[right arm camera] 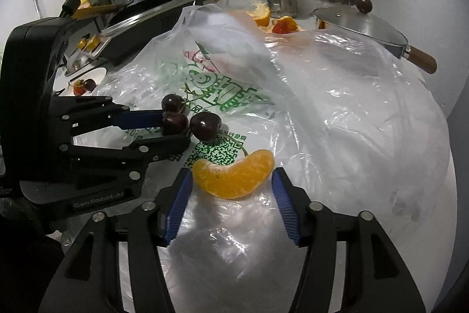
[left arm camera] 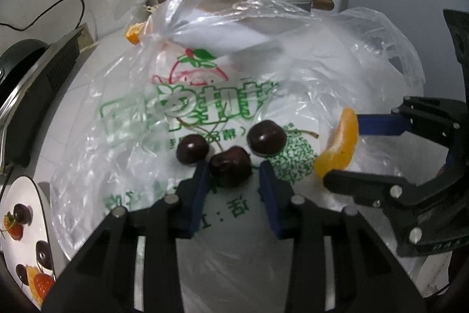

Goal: Organize fruits
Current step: 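Close the left tool on a dark cherry while the right tool lifts the orange segment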

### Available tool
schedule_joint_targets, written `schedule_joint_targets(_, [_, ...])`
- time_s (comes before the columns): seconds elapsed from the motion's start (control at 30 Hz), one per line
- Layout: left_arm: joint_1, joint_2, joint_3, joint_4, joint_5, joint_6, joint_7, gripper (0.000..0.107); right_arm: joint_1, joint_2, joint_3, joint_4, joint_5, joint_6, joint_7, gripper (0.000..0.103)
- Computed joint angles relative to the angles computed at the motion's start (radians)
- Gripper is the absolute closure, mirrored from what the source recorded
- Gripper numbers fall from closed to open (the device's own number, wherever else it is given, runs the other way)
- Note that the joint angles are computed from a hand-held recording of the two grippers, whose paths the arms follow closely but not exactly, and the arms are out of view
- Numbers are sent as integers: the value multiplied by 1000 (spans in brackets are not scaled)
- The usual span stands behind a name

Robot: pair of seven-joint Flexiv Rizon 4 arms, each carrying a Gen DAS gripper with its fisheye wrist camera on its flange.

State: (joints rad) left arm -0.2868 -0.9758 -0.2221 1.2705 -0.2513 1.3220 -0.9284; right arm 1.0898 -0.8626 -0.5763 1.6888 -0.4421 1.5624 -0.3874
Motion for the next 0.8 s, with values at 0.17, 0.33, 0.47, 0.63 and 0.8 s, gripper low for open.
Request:
schedule_joint_targets(0.17, [15,0,-23,6,-6,6,23,76,-19,-4,22,-35,-33,-63,-6,39])
schedule_joint_targets(0.33, [26,6,-42,24,-12,17,46,78,-63,2,74,-64,-91,-125,22,39])
schedule_joint_targets(0.47, [38,13,-61,41,-21,26,66,78,-88,9,99,-73,-126,-155,66,39])
schedule_joint_targets(0.63, [57,22,-88,62,-38,38,90,78,-126,14,142,-89,-181,-171,94,39])
schedule_joint_targets(0.8, [84,43,-122,105,-53,69,116,78,-119,24,119,-68,-256,-158,166,50])
